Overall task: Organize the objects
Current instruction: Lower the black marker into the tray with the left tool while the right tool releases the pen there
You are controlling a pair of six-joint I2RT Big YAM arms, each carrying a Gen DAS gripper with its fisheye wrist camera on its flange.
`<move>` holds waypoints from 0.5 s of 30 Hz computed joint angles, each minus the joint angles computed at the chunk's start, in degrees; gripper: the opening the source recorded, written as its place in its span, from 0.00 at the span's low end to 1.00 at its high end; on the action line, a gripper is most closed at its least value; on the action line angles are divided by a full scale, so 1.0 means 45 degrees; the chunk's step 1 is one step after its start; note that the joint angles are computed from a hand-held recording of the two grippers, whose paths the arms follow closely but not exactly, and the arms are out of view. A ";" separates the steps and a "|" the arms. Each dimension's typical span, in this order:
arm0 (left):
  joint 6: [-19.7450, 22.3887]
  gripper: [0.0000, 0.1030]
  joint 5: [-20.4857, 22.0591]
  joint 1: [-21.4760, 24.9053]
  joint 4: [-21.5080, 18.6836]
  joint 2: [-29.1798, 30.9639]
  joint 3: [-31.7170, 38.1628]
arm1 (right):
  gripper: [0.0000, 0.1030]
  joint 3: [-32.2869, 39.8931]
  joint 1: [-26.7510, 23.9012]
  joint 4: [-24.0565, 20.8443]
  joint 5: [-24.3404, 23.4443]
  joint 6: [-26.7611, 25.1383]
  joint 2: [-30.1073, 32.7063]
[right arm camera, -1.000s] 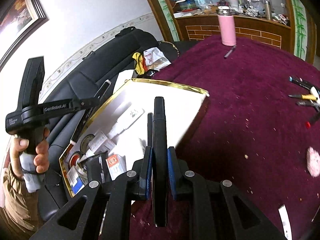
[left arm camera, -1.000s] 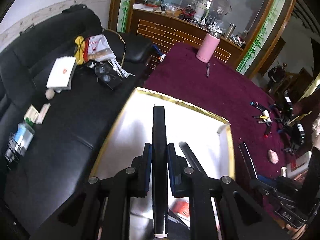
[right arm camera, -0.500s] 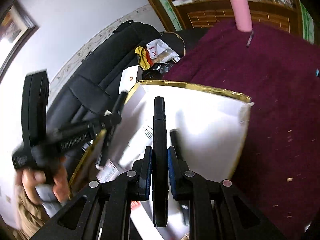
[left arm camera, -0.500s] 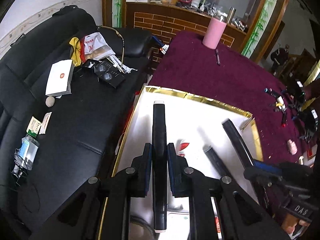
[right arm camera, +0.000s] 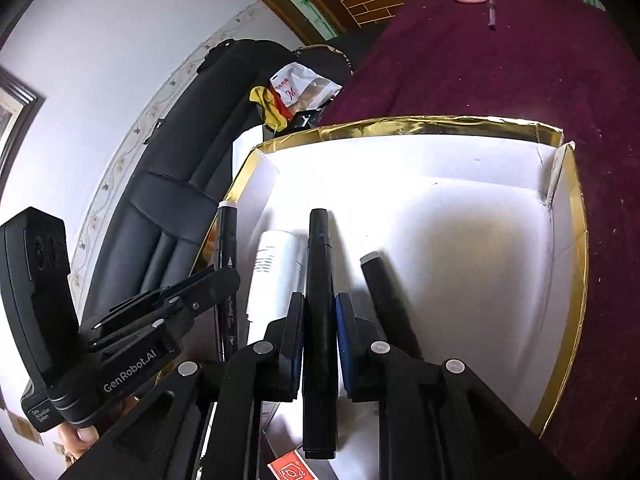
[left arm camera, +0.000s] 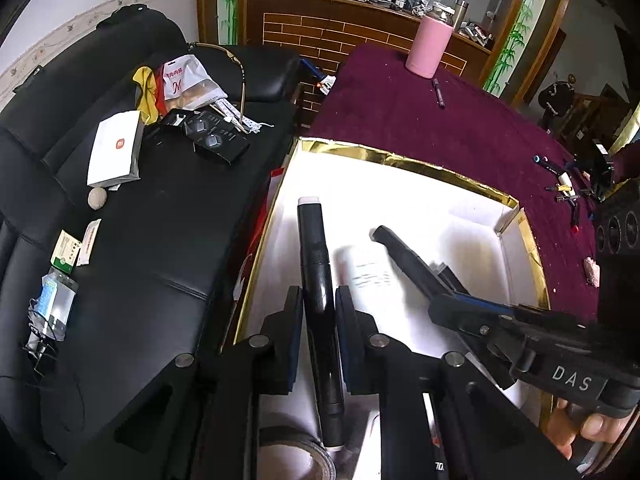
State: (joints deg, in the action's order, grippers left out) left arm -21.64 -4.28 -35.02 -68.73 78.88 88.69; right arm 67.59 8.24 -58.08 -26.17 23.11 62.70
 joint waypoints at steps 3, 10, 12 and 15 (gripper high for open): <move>-0.0188 0.19 -0.0006 -0.0045 -0.0013 -0.0144 -0.0089 | 0.29 0.0067 0.0064 0.0054 0.0056 -0.0378 -0.0173; -0.1017 0.48 -0.0170 -0.0296 0.0363 -0.0901 -0.0307 | 0.69 0.0092 -0.0433 -0.0185 -0.0023 -0.1295 -0.1340; -0.1246 0.51 -0.0159 -0.0487 0.0480 -0.1199 -0.0463 | 0.76 -0.0016 -0.0839 -0.0393 -0.0171 -0.1636 -0.1693; -0.1507 0.51 -0.0329 -0.0974 0.0687 -0.1672 -0.0789 | 0.78 -0.0162 -0.1623 -0.0863 -0.0344 -0.2224 -0.2190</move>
State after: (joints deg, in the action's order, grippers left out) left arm -28.42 -5.76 -39.40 -65.64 71.36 85.14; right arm 66.86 0.94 -61.96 -27.72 13.10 52.84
